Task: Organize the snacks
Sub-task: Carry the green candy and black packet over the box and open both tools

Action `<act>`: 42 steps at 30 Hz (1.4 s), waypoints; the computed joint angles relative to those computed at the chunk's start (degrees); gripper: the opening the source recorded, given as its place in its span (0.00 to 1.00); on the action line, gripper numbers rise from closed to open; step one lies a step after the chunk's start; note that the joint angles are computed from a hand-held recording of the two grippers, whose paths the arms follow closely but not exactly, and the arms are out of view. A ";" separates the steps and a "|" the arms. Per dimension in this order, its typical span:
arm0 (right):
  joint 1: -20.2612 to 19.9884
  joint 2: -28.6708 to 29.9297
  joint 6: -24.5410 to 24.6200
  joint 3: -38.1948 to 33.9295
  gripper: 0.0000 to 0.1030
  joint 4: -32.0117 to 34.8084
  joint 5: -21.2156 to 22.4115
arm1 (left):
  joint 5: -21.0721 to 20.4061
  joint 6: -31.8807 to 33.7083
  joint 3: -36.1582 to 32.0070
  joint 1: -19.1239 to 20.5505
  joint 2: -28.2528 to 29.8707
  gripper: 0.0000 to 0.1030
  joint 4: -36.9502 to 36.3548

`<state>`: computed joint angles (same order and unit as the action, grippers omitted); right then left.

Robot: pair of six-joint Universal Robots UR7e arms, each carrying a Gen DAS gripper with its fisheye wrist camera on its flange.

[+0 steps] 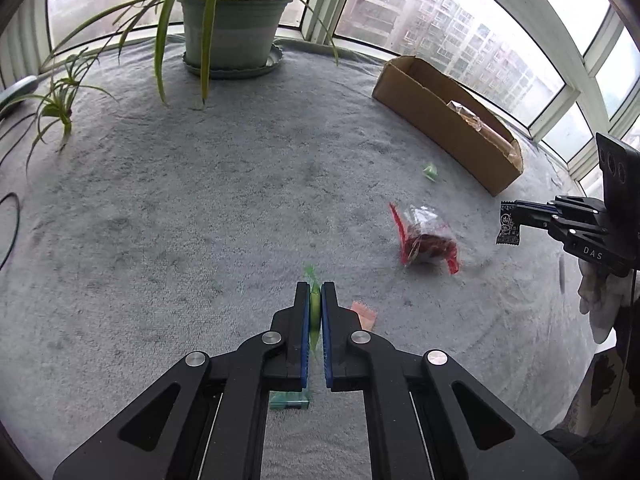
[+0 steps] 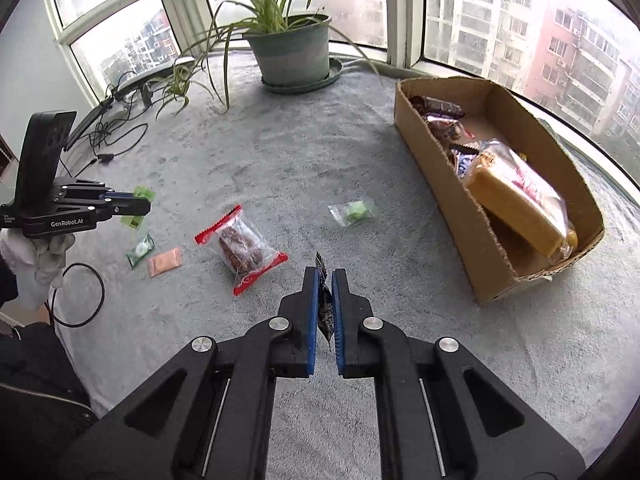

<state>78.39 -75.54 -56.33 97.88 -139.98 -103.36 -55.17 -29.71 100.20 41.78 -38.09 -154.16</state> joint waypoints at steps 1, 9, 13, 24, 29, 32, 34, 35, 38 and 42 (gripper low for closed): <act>0.21 -0.09 0.02 -0.23 0.06 -0.65 0.22 | 0.17 0.69 -0.72 -0.13 0.29 0.04 -0.06; 0.82 0.32 1.96 -5.95 0.06 -2.30 3.35 | -0.30 8.14 -9.58 -0.33 4.18 0.04 -0.67; 0.83 1.60 3.31 -9.71 0.06 -3.28 3.80 | -0.84 11.84 -15.19 -0.03 6.83 0.04 -0.92; 0.64 9.86 8.54 -24.29 0.06 -0.13 4.68 | -3.30 19.79 -38.02 1.72 18.63 0.04 3.81; 0.84 14.49 10.09 -31.10 0.06 1.89 5.11 | -4.85 22.03 -50.85 2.35 25.64 0.04 9.00; 0.84 17.36 11.07 -35.02 0.06 3.55 5.07 | -6.05 22.99 -58.75 2.87 30.08 0.04 13.06; 0.81 19.36 11.89 -37.73 0.06 4.79 4.92 | -6.31 23.23 -62.84 3.25 32.39 0.04 15.23; 0.77 20.17 12.12 -38.69 0.06 5.06 4.83 | -6.68 23.04 -65.30 3.49 33.72 0.04 16.59; 0.68 22.75 12.79 -42.05 0.06 6.30 4.79 | -7.67 22.63 -71.65 4.12 37.19 0.04 20.14; 0.72 25.81 13.48 -45.59 0.06 8.01 4.56 | -8.42 22.33 -79.53 4.82 41.61 0.04 24.85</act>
